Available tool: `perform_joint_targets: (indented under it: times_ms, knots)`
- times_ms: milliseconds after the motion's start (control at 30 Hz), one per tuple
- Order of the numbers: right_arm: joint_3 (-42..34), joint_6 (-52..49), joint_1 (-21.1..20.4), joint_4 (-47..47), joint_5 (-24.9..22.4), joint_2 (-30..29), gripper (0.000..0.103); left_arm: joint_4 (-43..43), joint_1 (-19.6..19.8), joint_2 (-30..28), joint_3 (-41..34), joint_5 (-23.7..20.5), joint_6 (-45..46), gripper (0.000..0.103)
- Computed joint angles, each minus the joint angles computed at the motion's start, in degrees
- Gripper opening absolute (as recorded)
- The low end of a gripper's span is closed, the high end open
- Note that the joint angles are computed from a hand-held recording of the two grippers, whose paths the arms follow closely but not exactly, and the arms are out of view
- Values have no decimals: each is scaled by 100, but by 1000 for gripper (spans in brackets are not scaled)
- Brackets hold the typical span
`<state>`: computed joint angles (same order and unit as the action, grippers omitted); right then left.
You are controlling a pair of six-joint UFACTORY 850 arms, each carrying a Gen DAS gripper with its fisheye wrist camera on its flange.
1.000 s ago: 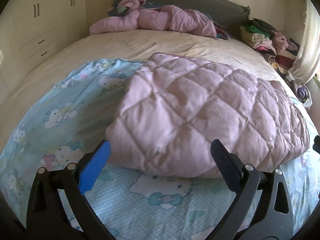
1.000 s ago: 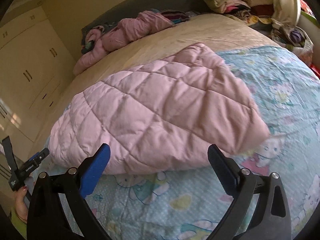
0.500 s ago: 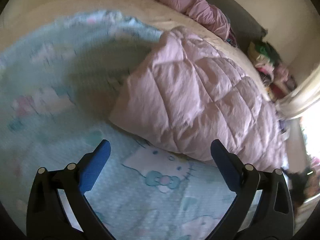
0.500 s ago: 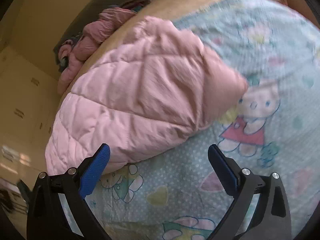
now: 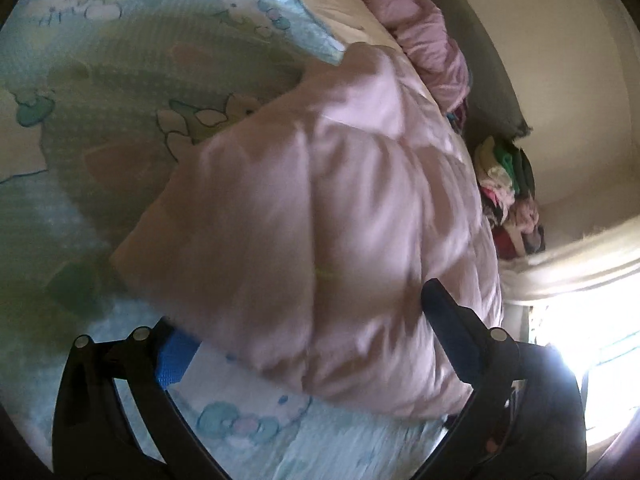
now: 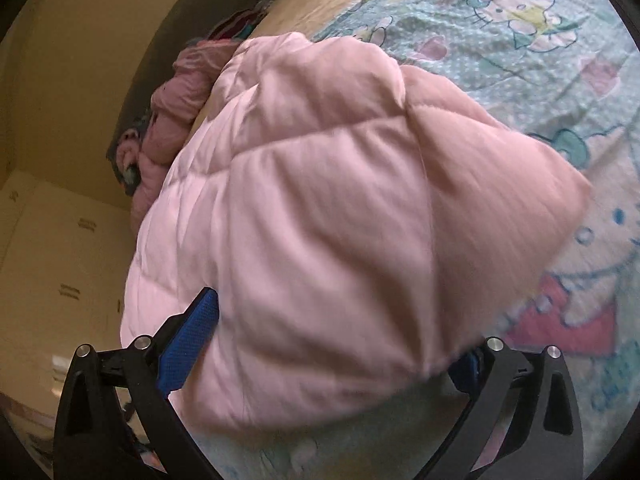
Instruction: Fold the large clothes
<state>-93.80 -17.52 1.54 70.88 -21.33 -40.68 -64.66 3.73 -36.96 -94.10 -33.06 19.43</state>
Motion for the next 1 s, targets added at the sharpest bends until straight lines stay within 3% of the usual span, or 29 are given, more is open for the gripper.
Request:
perform_joint_targets:
  times_ms: [167,267,333,400,433,500,567,800,1000]
  knots:
    - [-213,109,37,-155,225,-150,98,-510,28,-236,-155,110,185,95]
    - [-260,297,108,-654,407,-116,78,-357,-39,-225,-180,338,150,95]
    - [-282,318,168,-1027,497,-41,57,-9,-75,-230,-267,428,11,88]
    - [-363,966,273,-2166,621,24,46,482,-143,-178,-342,596,-49,66]
    - [-406,1359,329,-2766,668,59,41,807,-197,-106,-345,715,-76,60]
    - [-458,2072,454,-3965,802,136,37,1491,-277,-38,-415,837,-337,42]
    - [-451,2819,578,-5164,913,246,34,2023,-363,150,-353,1014,-430,36]
    - [-44,5517,1010,-9362,1288,797,31,2887,-496,667,-18,1427,-514,30]
    - [817,8556,1192,-12959,1570,1473,30,2530,-501,1086,484,1657,156,30]
